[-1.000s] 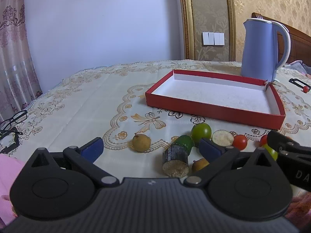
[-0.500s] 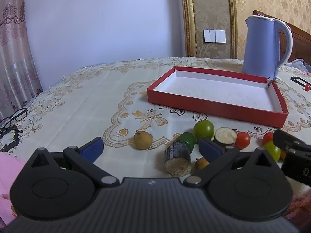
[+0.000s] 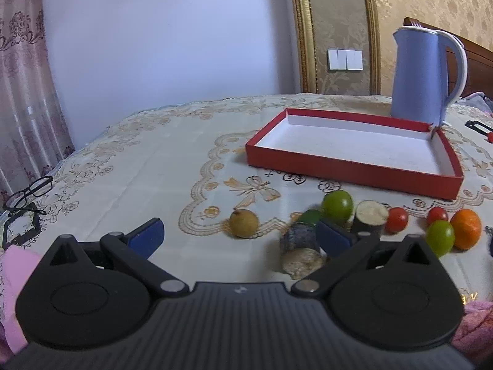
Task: Organize fruits
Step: 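Move the right gripper toward the orange beside the red box, then close the right gripper on the orange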
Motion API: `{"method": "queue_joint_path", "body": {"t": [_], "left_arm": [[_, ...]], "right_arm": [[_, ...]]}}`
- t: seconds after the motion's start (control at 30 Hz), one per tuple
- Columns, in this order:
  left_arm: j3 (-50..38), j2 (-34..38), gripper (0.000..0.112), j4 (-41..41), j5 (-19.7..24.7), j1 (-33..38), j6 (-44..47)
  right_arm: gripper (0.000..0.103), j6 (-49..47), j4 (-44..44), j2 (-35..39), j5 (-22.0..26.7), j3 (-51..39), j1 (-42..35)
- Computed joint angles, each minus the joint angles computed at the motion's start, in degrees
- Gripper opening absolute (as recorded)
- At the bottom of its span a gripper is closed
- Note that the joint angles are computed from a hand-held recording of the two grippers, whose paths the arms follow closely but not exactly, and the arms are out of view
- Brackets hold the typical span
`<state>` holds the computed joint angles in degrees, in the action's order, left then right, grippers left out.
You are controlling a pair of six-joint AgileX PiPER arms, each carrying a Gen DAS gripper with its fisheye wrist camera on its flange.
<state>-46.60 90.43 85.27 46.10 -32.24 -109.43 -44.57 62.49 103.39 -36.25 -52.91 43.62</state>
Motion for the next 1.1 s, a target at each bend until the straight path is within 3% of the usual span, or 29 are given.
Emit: {"method": "queue_joint_path", "body": {"t": [0.13, 0.3, 0.43, 0.7, 0.77, 0.87, 0.97, 1.1], "left_arm": [[0.39, 0.14, 0.103, -0.25, -2.0, 1.08, 0.41], [0.94, 0.29, 0.103, 0.25, -2.61, 2.04, -0.55], [1.33, 0.11, 0.103, 0.91, -4.78, 3.67, -1.64], [3.71, -1.77, 0.103, 2.63, -2.34, 2.1, -4.09], [4.99, -2.68, 0.103, 4.18, -2.71, 2.47, -5.96], [5.73, -3.27, 0.103, 4.31, -4.64, 4.0, -6.84], [6.12, -3.42, 0.103, 4.13, -6.34, 5.38, -7.15], [6.99, -4.04, 0.103, 5.82, -8.4, 6.97, -9.06]], "right_arm": [[0.103, 4.39, -3.73, -1.48, 1.37, 3.23, -2.1], [0.103, 5.88, -5.32, -0.09, 5.23, 1.02, -4.36], [0.103, 4.79, -5.03, 0.8, 4.56, -1.03, -4.57], [0.1, -1.39, -0.81, 2.84, 9.34, -5.77, -6.27], [0.092, -3.89, 0.55, 3.42, 10.11, -6.72, -6.18], [0.067, -6.74, 2.28, 4.07, 13.64, -8.63, -6.99], [0.06, -13.01, 7.66, 5.48, 18.12, -11.65, -8.22], [0.055, -15.22, 8.93, 6.81, 19.53, -13.58, -8.87]]}}
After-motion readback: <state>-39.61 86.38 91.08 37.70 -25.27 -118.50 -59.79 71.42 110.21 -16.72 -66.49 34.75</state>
